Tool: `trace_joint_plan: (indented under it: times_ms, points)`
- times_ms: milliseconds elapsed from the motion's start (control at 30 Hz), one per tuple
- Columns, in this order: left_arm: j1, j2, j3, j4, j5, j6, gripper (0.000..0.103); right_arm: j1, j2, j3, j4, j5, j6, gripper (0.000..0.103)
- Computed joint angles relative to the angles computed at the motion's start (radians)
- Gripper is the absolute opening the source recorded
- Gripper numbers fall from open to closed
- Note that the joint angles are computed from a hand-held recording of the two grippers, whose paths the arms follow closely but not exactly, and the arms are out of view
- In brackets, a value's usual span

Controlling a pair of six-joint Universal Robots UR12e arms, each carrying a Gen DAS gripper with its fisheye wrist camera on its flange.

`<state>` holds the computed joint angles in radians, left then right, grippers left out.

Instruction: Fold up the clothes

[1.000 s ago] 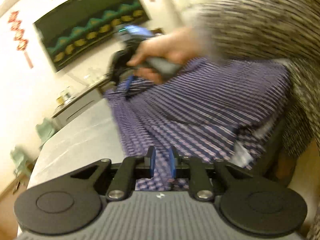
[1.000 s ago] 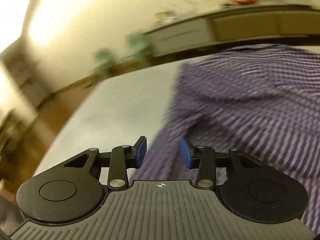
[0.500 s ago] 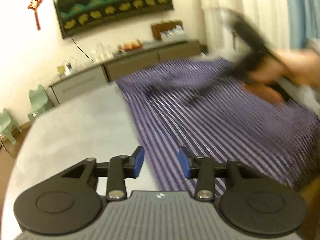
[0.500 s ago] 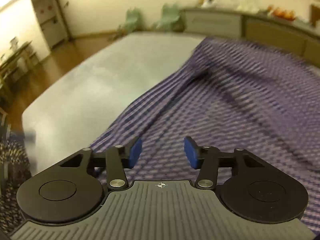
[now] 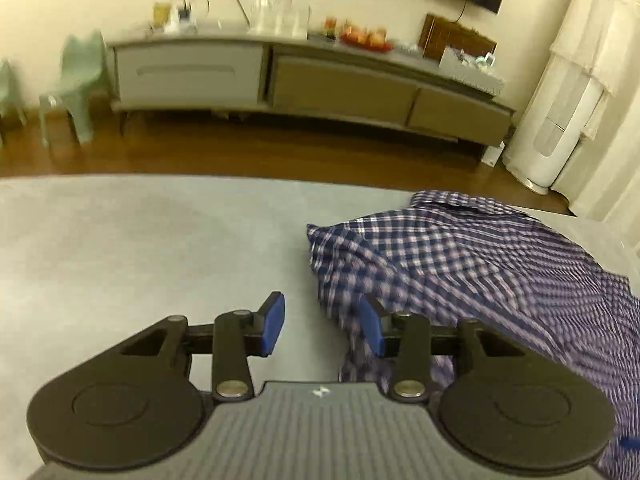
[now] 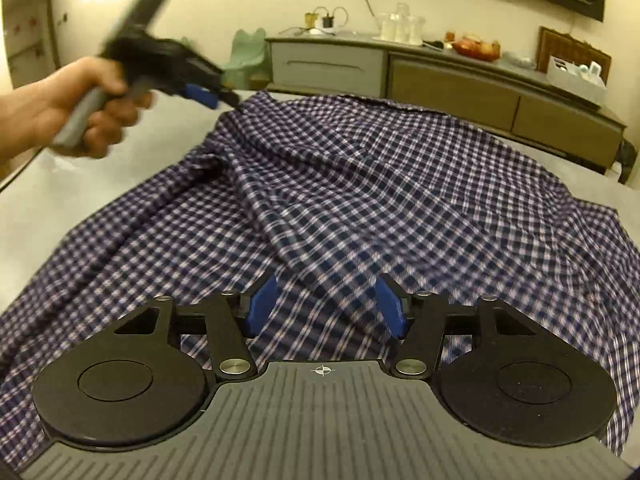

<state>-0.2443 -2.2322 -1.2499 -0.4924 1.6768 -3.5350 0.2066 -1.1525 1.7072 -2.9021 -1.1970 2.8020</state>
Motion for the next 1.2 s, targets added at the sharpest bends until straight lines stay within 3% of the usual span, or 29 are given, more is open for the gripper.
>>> trace_joint_plan:
  times_ms: [33, 67, 100, 167, 300, 433, 500, 533, 600, 667, 767, 833, 900, 1033, 1067, 1133, 1200]
  points:
    - [0.003, -0.015, 0.018, -0.004, 0.0, 0.015, 0.036, -0.003, 0.003, -0.007, 0.024, 0.008, -0.008, 0.058]
    - [0.006, -0.03, 0.036, -0.008, -0.001, 0.029, 0.014, -0.005, 0.006, -0.015, 0.049, 0.016, -0.015, 0.052]
    - [0.01, -0.045, 0.055, -0.013, -0.001, 0.044, 0.006, -0.009, 0.009, -0.019, 0.075, 0.013, -0.016, 0.048]
    - [0.016, -0.071, 0.089, -0.017, -0.003, 0.058, 0.005, -0.012, 0.005, -0.012, 0.068, -0.001, -0.044, 0.042]
    - [0.012, -0.115, 0.165, -0.05, 0.051, 0.055, 0.005, -0.003, -0.007, -0.009, 0.088, -0.054, -0.072, 0.041]
    - [-0.003, -0.099, 0.157, -0.065, 0.131, 0.021, 0.007, -0.009, -0.015, 0.003, 0.085, -0.042, -0.064, 0.042]
    - [-0.013, -0.068, 0.118, -0.036, 0.17, 0.024, 0.007, -0.007, -0.005, -0.008, 0.093, -0.03, -0.051, 0.051]
    - [-0.018, -0.037, 0.069, 0.018, 0.165, 0.045, 0.008, -0.012, -0.005, -0.013, 0.095, -0.014, -0.034, 0.054]
    - [-0.023, 0.031, -0.043, 0.129, 0.089, 0.083, 0.014, -0.023, -0.005, -0.023, 0.1, 0.019, 0.002, 0.055]
    - [-0.03, 0.086, -0.128, 0.161, -0.003, 0.126, 0.015, -0.055, -0.033, 0.01, 0.014, 0.025, 0.076, 0.06]
    - [-0.061, 0.124, -0.189, 0.095, -0.036, 0.218, 0.017, -0.108, -0.075, 0.064, -0.105, -0.037, 0.216, 0.067]
    - [-0.083, 0.123, -0.196, 0.04, 0.007, 0.236, 0.017, -0.147, -0.094, 0.09, -0.135, -0.082, 0.32, 0.068]
    - [-0.103, 0.121, -0.212, 0.063, 0.068, 0.247, 0.017, -0.183, -0.103, 0.104, -0.121, -0.08, 0.398, 0.069]
    - [-0.136, 0.122, -0.155, -0.048, 0.163, 0.211, 0.015, -0.201, -0.102, 0.109, -0.031, -0.076, 0.37, 0.071]
    - [-0.147, 0.125, -0.147, -0.043, 0.179, 0.213, 0.017, -0.202, -0.099, 0.109, -0.022, -0.072, 0.362, 0.071]
    - [-0.174, 0.132, -0.13, -0.024, 0.199, 0.236, 0.026, -0.209, -0.087, 0.101, 0.009, -0.058, 0.365, 0.07]
    - [-0.206, 0.134, -0.108, -0.003, 0.187, 0.277, 0.035, -0.217, -0.077, 0.094, 0.028, -0.038, 0.374, 0.047]
